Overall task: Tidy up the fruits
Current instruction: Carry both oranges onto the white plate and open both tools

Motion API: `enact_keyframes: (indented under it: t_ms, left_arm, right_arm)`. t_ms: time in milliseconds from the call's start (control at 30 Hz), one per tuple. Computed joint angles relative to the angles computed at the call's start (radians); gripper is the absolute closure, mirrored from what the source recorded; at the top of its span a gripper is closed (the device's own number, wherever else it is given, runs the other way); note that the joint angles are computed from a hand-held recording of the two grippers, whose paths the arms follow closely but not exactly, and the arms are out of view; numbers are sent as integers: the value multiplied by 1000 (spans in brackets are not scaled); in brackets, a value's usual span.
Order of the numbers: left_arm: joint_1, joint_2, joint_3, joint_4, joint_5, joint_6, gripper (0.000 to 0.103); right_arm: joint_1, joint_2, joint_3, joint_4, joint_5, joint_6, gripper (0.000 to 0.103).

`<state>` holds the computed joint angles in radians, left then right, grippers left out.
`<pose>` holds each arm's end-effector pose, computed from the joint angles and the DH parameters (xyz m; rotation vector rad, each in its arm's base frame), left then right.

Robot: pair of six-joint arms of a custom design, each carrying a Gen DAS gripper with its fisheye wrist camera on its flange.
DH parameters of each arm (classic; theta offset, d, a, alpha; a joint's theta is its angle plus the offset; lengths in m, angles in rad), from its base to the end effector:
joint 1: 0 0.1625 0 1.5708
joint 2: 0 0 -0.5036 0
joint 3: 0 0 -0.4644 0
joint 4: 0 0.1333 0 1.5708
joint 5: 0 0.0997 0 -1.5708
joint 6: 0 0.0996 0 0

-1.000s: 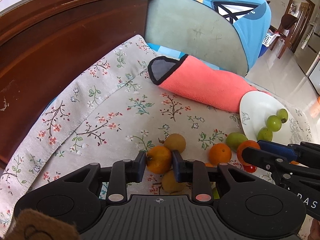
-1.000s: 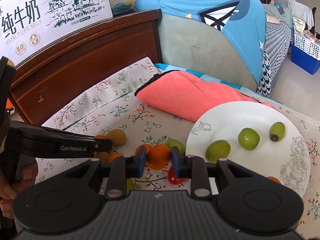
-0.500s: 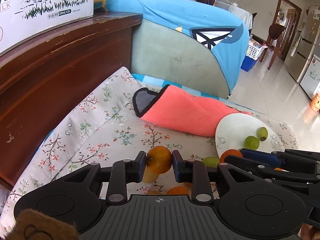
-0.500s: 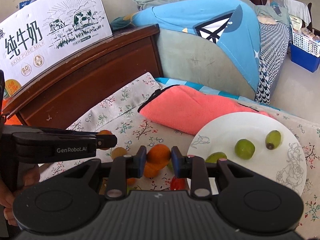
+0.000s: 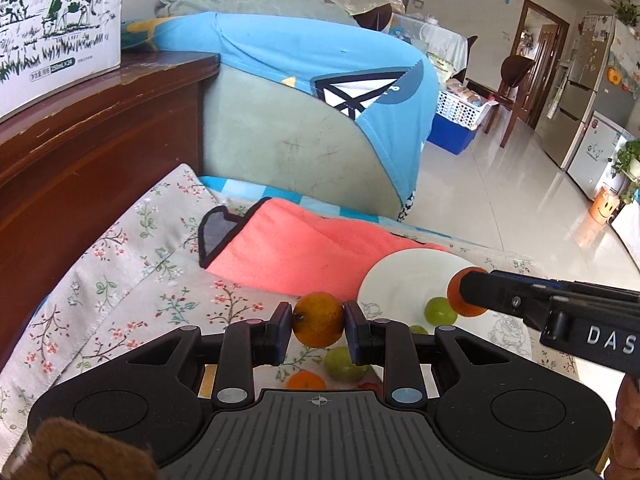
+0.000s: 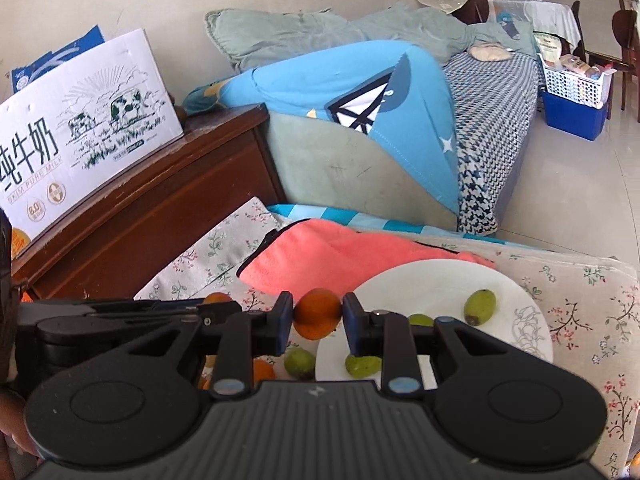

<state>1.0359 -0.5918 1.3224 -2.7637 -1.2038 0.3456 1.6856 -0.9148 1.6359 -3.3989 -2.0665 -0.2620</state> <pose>-0.3106 -0.8557 0.0948 1.0599 2.5308 -0.6903 0.1746 -0.7640 0.3049 0.0758 -2.2766 1.3450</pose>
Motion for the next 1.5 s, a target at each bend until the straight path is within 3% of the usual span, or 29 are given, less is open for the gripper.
enact_keyframes:
  t_ms: [333, 800, 1167, 1500]
  left_arm:
    - [-15, 19, 11, 32, -65, 6, 77]
    - [-27, 33, 42, 68, -96, 42, 77]
    - [-30, 36, 49, 69, -113, 40, 74]
    - [-30, 18, 41, 26, -109, -17, 39]
  right_arm:
    - [-25, -51, 40, -72, -52, 75, 76]
    - [-61, -70, 61, 38, -109, 315, 76]
    - [-68, -61, 53, 64, -152, 387, 73]
    - [-63, -62, 53, 42, -143, 376, 72]
